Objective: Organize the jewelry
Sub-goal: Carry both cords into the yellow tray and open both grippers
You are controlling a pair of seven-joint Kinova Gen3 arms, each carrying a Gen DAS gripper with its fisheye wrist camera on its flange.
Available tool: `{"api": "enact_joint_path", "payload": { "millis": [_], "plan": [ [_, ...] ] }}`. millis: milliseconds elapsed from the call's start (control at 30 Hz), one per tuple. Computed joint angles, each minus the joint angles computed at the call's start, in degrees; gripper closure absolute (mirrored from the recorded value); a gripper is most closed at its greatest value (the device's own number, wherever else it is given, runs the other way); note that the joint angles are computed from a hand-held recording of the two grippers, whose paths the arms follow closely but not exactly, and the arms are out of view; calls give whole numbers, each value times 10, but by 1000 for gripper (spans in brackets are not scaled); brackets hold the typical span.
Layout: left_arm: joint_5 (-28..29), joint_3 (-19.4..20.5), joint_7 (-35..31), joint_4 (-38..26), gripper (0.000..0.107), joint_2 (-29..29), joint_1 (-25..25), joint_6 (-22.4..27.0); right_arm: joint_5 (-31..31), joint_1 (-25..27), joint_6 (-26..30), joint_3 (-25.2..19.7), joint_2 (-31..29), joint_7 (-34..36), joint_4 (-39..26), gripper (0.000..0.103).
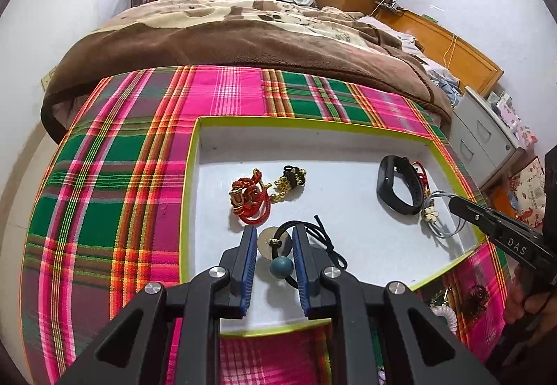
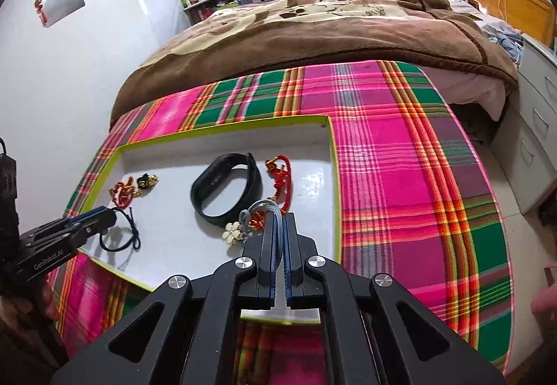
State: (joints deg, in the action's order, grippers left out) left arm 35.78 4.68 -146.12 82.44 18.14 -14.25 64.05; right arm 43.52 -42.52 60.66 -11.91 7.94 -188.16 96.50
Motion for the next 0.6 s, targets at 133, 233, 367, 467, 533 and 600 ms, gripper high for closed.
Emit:
{"api": "enact_joint_path", "payload": {
  "millis": [133, 233, 367, 467, 533, 600],
  "plan": [
    [-1, 0, 2, -2, 87, 2, 1, 0, -2, 0, 2, -1, 3, 11, -2, 100],
    [-8, -1, 10, 0, 87, 1, 6, -8, 0, -3, 6, 0, 5, 14, -3, 100],
    [-6, 1, 8, -2, 87, 2, 2, -1, 5, -10, 24, 0, 11, 17, -10, 96],
    [-3, 1, 9, 0, 83, 0, 1, -2, 4, -12, 29, 1, 11, 19, -12, 92],
    [0, 1, 3, 4, 80, -3, -1, -3, 6, -14, 29, 1, 9, 17, -11, 89],
    [2, 1, -2, 5, 79, -5, -2, 0, 8, -16, 31, 0, 10, 19, -13, 85]
  ]
}}
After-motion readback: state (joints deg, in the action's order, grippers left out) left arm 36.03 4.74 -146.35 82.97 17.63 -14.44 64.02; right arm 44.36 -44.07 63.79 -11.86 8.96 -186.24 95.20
